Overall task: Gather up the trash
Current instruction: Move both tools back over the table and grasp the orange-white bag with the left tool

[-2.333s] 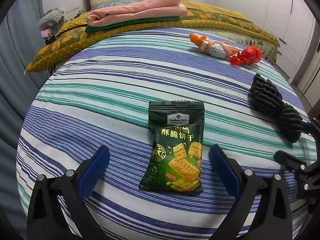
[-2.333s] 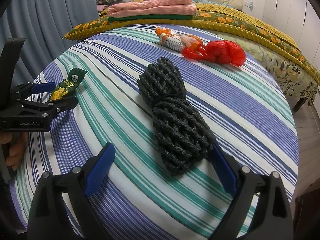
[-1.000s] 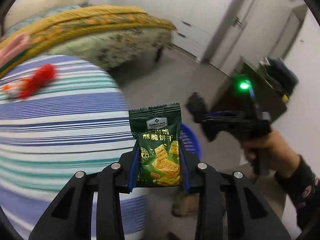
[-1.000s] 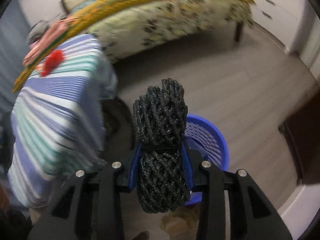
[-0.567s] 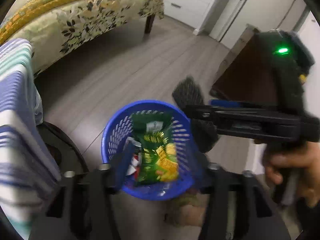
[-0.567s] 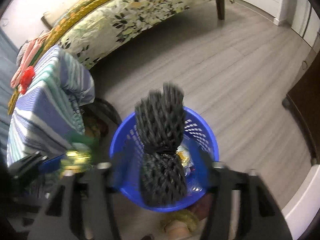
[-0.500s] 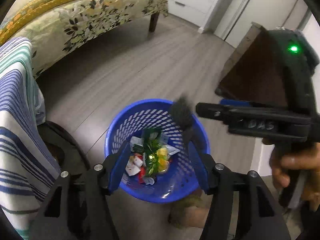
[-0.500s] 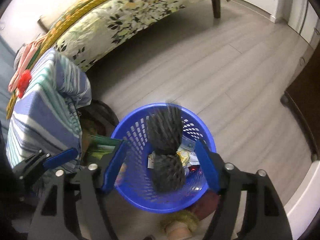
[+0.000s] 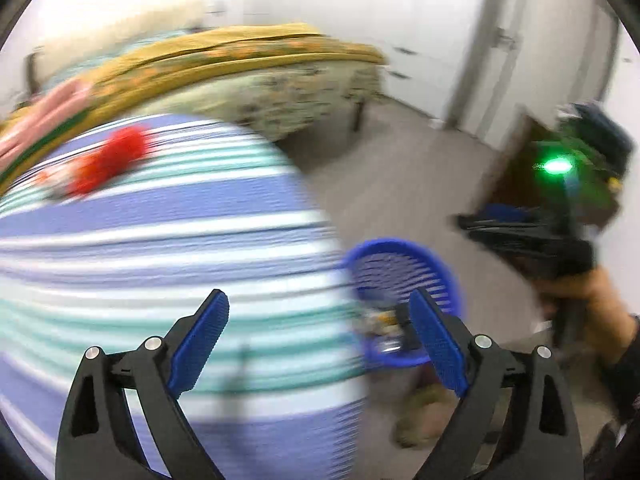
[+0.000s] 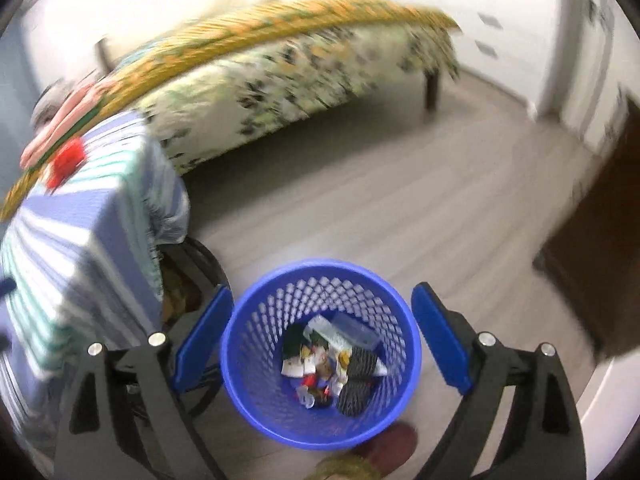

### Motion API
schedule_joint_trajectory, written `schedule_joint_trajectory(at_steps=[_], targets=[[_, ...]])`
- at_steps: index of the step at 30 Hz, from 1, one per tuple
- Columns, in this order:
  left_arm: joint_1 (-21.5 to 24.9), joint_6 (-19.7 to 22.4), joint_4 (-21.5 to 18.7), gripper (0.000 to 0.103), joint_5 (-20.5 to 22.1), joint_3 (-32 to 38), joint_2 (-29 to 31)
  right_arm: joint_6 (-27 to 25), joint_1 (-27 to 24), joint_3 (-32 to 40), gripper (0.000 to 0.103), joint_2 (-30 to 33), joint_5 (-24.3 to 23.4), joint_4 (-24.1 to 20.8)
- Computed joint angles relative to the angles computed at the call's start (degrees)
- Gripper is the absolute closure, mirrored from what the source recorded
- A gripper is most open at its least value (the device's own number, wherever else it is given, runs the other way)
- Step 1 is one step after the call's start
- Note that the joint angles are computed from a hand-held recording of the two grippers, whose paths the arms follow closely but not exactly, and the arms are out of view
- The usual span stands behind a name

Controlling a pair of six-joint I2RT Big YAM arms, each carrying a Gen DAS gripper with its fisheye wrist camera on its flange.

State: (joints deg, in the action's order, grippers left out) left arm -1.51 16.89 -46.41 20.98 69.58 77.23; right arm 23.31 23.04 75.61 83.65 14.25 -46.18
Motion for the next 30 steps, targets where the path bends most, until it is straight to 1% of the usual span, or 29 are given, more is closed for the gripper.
schedule_joint_trajectory(at_steps=[1, 3, 5, 7, 10, 12, 14, 17, 20, 21, 24, 27, 30], targets=[[2.47, 0.98, 0.27, 0.012, -0.81, -0.1, 0.3, -1.07, 1.92, 1.22, 0.015, 0.57, 1.28, 0.09], [7.14, 2.52, 0.26, 0.012, -1.95, 0.03, 1.05, -2.17, 5.22, 3.71, 0.014, 2.03, 1.6, 0.46], [11.69, 3.44, 0.35, 0.012, -2.89, 1.17, 2.72, -3.01, 8.46, 6.78, 0.014, 4.32, 0.42, 0.77], [15.18, 4.35, 0.24, 0.011, -2.69, 2.37, 4.22, -3.71, 11.55, 11.17, 0.014, 7.77, -1.53, 0.29], [18.95, 6.45, -0.41, 0.01, -4.06, 5.41, 7.05, -5.45, 15.64, 21.2, 0.014, 15.44, -5.2, -2.64], [20.45, 7.56, -0.63, 0.01, -4.48, 6.67, 8.27, -6.78, 17.19, 27.7, 0.014, 20.08, -5.89, -5.24], [21.99, 8.57, -1.43, 0.01, -4.0, 8.42, 9.93, -8.3, 18.38, 35.27, 0.014, 25.29, -6.32, -8.96], [23.39, 9.38, -3.43, 0.01, -2.39, 11.41, 12.57, -9.89, 19.2, 43.83, 0.014, 31.3, -7.55, -13.36], [22.99, 10.94, -3.78, 0.009, -2.13, 15.07, 15.92, -10.84, 19.64, 47.84, 0.014, 34.31, -8.08, -15.11], [22.72, 11.77, -4.0, 0.009, -2.38, 16.63, 17.19, -10.78, 19.73, 48.55, 0.014, 34.83, -8.18, -15.49], [21.32, 14.31, -4.62, 0.009, -2.85, 20.81, 20.59, -10.18, 20.0, 48.48, 0.012, 35.13, -8.0, -14.43], [19.89, 17.0, -4.9, 0.009, -3.66, 26.58, 25.22, -10.2, 19.94, 48.44, 0.01, 35.26, -8.13, -13.84], [18.94, 18.18, -7.39, 0.007, -2.75, 34.08, 30.58, -9.97, 20.02, 48.51, 0.01, 35.28, -7.91, -13.75]])
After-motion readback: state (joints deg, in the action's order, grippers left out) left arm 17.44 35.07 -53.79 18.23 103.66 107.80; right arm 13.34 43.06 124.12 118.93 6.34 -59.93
